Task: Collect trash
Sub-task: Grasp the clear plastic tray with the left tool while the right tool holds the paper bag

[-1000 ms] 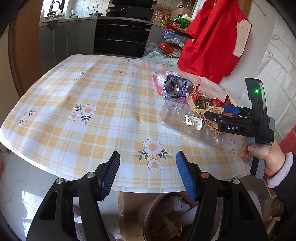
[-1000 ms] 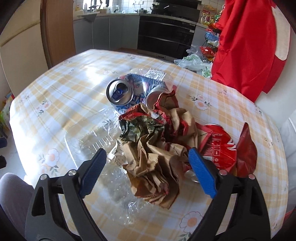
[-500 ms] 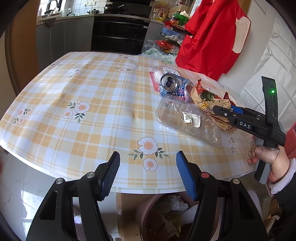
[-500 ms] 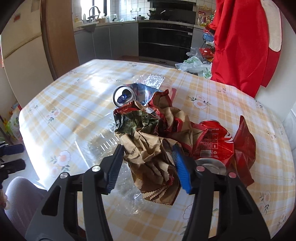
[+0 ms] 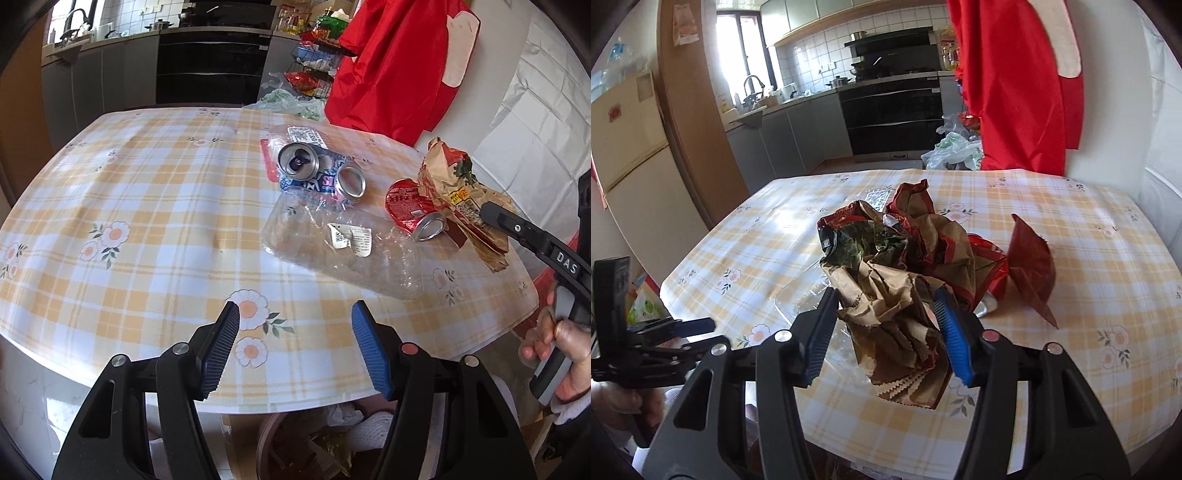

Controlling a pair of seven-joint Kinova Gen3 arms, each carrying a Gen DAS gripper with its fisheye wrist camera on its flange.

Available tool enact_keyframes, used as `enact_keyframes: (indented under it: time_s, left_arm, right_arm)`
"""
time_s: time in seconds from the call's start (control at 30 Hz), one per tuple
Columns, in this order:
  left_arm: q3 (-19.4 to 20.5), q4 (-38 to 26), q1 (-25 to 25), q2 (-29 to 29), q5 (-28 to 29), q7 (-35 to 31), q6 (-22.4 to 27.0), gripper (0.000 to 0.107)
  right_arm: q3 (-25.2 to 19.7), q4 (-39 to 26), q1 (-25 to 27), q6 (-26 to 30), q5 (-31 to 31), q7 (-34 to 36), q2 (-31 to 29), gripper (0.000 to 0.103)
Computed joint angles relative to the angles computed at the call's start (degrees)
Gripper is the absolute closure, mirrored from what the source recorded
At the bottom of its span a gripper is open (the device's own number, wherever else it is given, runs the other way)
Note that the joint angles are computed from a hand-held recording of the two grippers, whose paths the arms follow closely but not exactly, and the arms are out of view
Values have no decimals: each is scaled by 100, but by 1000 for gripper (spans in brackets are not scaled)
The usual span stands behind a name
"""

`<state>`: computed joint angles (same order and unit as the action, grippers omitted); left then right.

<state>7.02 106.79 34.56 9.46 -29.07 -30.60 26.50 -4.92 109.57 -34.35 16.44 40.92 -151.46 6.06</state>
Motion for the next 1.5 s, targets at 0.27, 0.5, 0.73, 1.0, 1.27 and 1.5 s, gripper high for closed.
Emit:
enact_keyframes:
  time_s: [0.27, 0.5, 0.73, 1.0, 1.27, 1.5]
  left_arm:
    - [-224, -1126, 383, 976, 124, -261, 420, 45]
    - [-485, -1796, 556, 1537, 463, -285, 885, 44]
    - [-536, -2094, 559, 1769, 673, -300, 1123, 40]
    - [-479, -2163, 414, 1896, 1026, -498, 995, 40]
    - [-532, -1630, 291, 1618, 1173, -653, 489, 89]
    - [-854, -1000, 565, 1130, 736, -234, 17, 99]
  right_arm:
    - [-70, 301, 123, -130, 440, -554, -226, 48]
    - [-165, 501, 349, -356, 574, -751, -337, 48]
    - [-232, 586, 470, -453, 481, -767, -361, 48]
    - [-263, 614, 542, -474, 186, -544, -379, 48]
    - [-299, 636, 595, -443, 28, -415, -413, 48]
    - [-321, 654, 626, -473, -48, -302, -420, 48]
